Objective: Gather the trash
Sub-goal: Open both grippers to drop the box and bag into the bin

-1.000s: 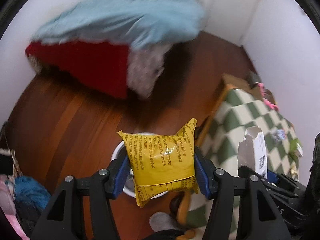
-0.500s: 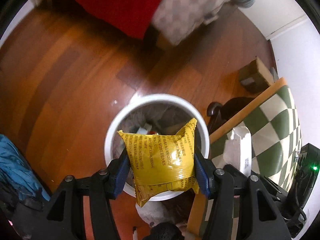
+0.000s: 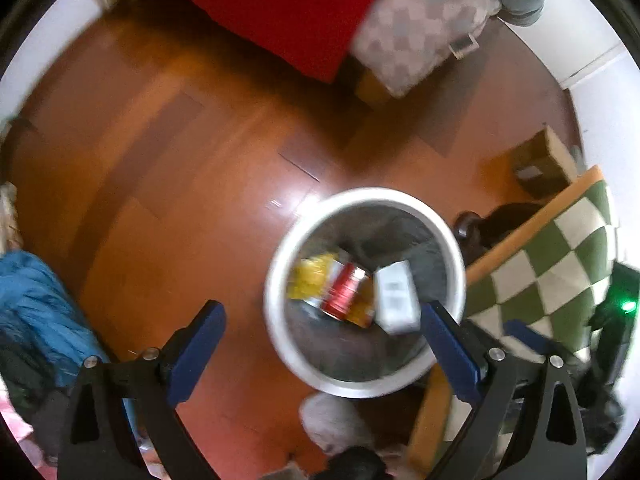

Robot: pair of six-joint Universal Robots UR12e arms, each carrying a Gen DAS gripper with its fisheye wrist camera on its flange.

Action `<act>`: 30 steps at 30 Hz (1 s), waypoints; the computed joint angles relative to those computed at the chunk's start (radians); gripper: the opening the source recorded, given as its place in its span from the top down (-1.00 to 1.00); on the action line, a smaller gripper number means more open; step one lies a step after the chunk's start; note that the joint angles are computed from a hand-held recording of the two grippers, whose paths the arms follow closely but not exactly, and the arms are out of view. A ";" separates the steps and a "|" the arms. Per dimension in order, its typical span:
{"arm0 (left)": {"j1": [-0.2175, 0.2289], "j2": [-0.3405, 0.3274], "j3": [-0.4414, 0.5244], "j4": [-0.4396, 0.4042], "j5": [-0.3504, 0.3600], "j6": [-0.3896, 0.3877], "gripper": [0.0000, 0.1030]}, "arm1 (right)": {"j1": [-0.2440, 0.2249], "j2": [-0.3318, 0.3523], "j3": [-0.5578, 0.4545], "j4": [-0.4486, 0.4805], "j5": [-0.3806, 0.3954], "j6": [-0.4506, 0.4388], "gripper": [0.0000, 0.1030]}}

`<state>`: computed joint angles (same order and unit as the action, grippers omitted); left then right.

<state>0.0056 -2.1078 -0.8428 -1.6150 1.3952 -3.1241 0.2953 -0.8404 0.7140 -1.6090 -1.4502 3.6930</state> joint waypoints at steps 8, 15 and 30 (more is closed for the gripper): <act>-0.012 0.085 -0.095 0.098 0.141 0.034 -0.93 | 0.024 -0.027 -0.040 0.058 -0.110 -0.031 -0.96; -0.014 0.157 -0.144 0.107 0.147 0.054 -0.93 | 0.044 -0.084 -0.008 0.080 -0.130 -0.020 -0.96; -0.017 0.301 -0.209 0.221 0.112 0.050 -0.93 | 0.079 -0.251 0.093 -0.044 -0.197 -0.013 -0.96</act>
